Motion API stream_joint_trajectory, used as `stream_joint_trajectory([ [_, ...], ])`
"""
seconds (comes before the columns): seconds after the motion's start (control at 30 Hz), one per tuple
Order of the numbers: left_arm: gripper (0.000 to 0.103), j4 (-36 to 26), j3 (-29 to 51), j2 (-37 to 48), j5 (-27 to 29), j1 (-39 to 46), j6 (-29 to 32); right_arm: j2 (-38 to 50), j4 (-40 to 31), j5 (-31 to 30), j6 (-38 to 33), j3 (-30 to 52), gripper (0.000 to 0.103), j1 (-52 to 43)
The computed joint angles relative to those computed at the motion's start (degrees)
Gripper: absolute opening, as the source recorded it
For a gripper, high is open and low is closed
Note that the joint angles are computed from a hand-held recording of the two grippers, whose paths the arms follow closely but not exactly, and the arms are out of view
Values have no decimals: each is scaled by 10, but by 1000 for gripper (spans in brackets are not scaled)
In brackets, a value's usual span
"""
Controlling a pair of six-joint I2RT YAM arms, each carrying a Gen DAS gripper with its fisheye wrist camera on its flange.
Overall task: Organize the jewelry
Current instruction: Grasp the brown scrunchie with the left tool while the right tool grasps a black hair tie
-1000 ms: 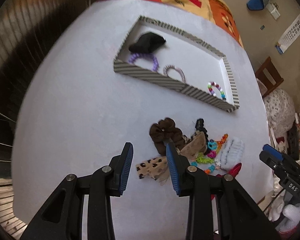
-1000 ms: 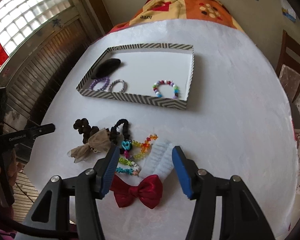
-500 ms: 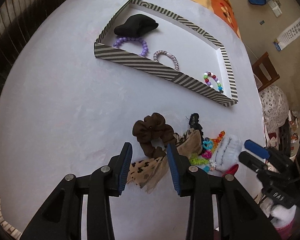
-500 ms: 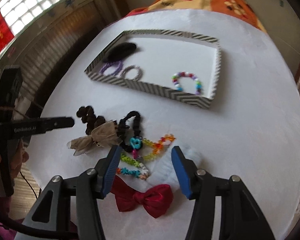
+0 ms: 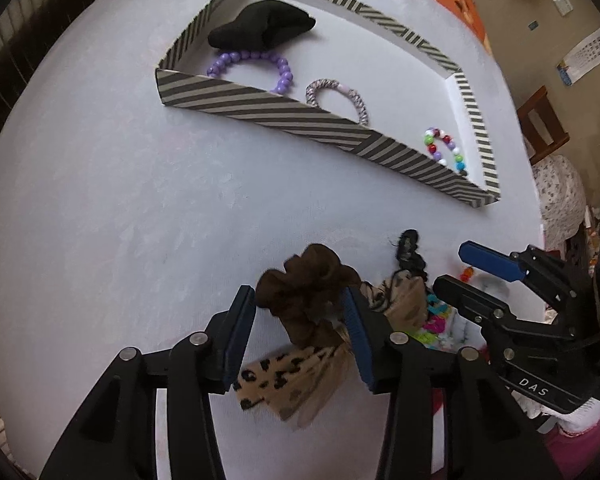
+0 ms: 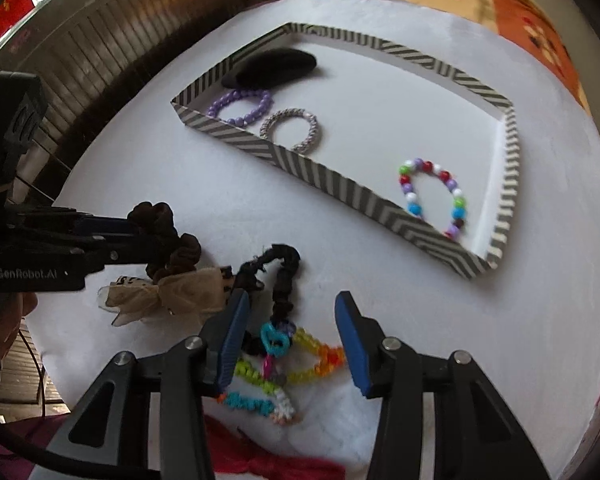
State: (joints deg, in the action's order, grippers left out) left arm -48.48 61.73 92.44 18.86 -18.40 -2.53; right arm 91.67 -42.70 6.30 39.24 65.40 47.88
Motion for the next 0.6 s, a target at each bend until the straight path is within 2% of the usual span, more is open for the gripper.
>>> stream_joint_trajectory([
  [0.13,36,14,2,10,4,-2,-12,25,15,-21,-22,8,47,-12],
  [0.2,33,24,-3,9,11,0,-17,35,22,-27,-33,12,42,-14],
  [0.23,23,32,-7,7,15,1,-20,40,25,-29,-36,14,37,-14],
  [0.33,14,41,-9,9,10,1,-20,62,31,-30,-44,24,23,-13],
  [0.37,13,42,-10,7,7,0,-20,66,33,-29,-43,23,16,-13],
  [0.43,10,43,-12,-3,6,3,-18,65,50,-20,-41,12,9,-9],
  [0.6,9,19,8,-41,19,20,-5,15,91,-42,-19,-33,5,-23],
])
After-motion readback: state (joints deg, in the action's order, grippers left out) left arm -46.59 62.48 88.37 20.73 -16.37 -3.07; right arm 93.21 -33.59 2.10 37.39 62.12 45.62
